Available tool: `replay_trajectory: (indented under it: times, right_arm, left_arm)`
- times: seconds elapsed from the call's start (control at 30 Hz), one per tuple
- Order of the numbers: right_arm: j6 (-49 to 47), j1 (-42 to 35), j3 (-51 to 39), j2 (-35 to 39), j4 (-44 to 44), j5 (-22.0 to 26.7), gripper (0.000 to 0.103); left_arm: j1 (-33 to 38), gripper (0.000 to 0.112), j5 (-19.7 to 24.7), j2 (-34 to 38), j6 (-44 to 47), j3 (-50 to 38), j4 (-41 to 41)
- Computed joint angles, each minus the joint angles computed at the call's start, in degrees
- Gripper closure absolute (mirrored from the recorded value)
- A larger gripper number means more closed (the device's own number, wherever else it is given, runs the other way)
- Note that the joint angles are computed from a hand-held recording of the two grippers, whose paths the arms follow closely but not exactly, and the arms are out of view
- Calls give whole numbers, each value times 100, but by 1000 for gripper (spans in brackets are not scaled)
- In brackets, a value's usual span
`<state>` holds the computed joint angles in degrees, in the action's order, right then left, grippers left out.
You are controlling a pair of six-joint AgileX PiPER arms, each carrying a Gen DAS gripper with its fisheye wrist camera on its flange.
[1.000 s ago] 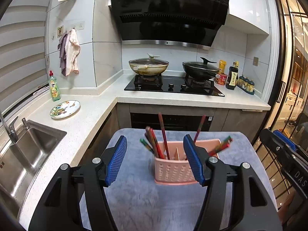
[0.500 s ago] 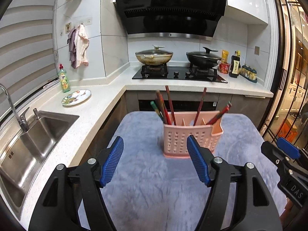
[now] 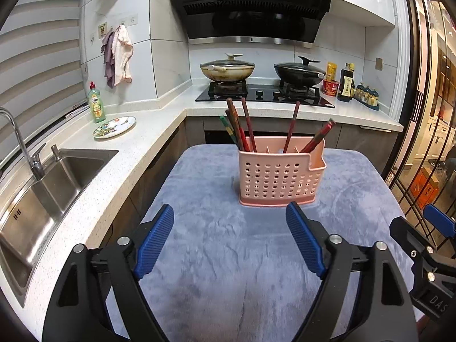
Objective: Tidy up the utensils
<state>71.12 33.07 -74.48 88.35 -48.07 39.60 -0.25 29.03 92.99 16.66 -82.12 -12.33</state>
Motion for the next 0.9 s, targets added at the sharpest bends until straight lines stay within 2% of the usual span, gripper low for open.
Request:
replay_trajectory:
  times: [0.27,0.43,0.5,0.9]
  right_arm:
    - [-92,6,18,49,225,182,19]
    - [-91,78,18,110,233,305,18]
    - [-103,87,7,132,261,349,7]
    - [35,162,47,176,210,456,6]
  left_arm:
    - [18,24,-27,-118,-103,288,168]
    - [36,21,-25,-139,-110,441,210]
    - [33,19,-18,-139,-158,473,259]
    - [66,16,168,-35,-452,489,530]
